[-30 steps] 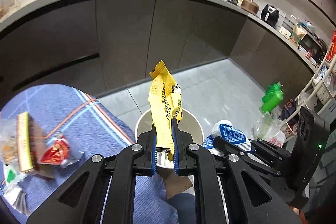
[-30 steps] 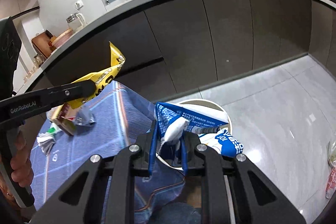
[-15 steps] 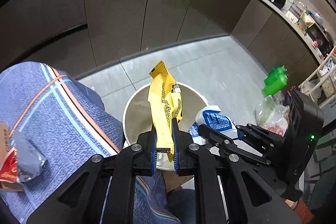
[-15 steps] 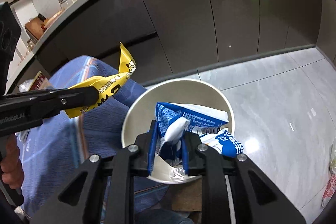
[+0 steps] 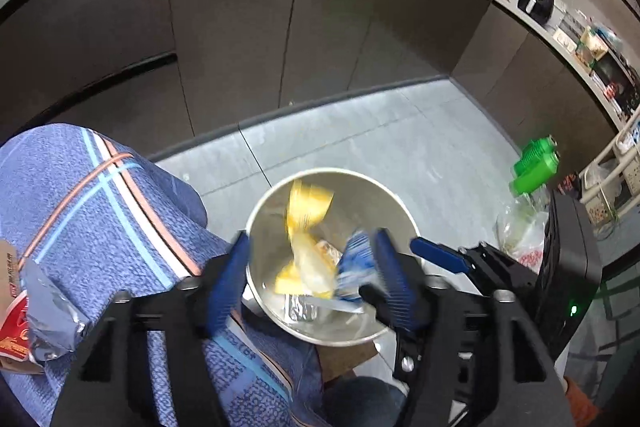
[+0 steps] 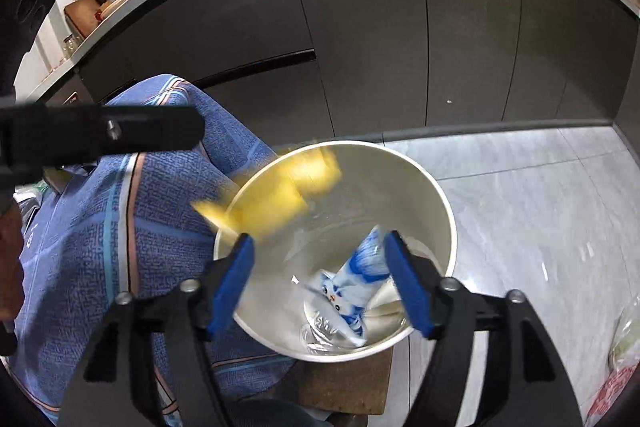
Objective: Collect trash
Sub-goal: 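Carry both items over the white bin and open both tools to drop them, then move both tools back over the table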
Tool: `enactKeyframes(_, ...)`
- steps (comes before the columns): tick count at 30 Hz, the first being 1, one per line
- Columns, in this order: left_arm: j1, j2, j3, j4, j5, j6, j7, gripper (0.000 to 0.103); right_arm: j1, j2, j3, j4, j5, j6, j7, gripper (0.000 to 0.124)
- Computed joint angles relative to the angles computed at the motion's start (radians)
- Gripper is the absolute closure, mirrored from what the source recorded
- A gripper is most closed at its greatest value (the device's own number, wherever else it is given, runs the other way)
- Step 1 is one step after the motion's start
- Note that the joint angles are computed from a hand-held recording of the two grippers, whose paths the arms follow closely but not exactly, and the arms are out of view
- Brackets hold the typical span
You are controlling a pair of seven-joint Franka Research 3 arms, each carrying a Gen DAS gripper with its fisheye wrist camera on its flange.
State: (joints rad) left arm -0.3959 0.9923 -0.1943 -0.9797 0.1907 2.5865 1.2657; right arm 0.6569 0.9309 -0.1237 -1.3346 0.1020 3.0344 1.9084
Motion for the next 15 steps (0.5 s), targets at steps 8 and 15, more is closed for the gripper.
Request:
enactKeyframes(8,-0.012,-0.110,0.058,-0.160,0.069,0.118,-0.150,0.009,0.029,-0.041,-0.021,-0.064,0.008,0.046,-0.016,0.024)
enactKeyframes(15,0.008,-0.202,0.056,-0.287,0.103,0.165,-0.206,0.009,0.065,-0.070,-0.051,-0.085,0.003,0.020,0.021,0.024)
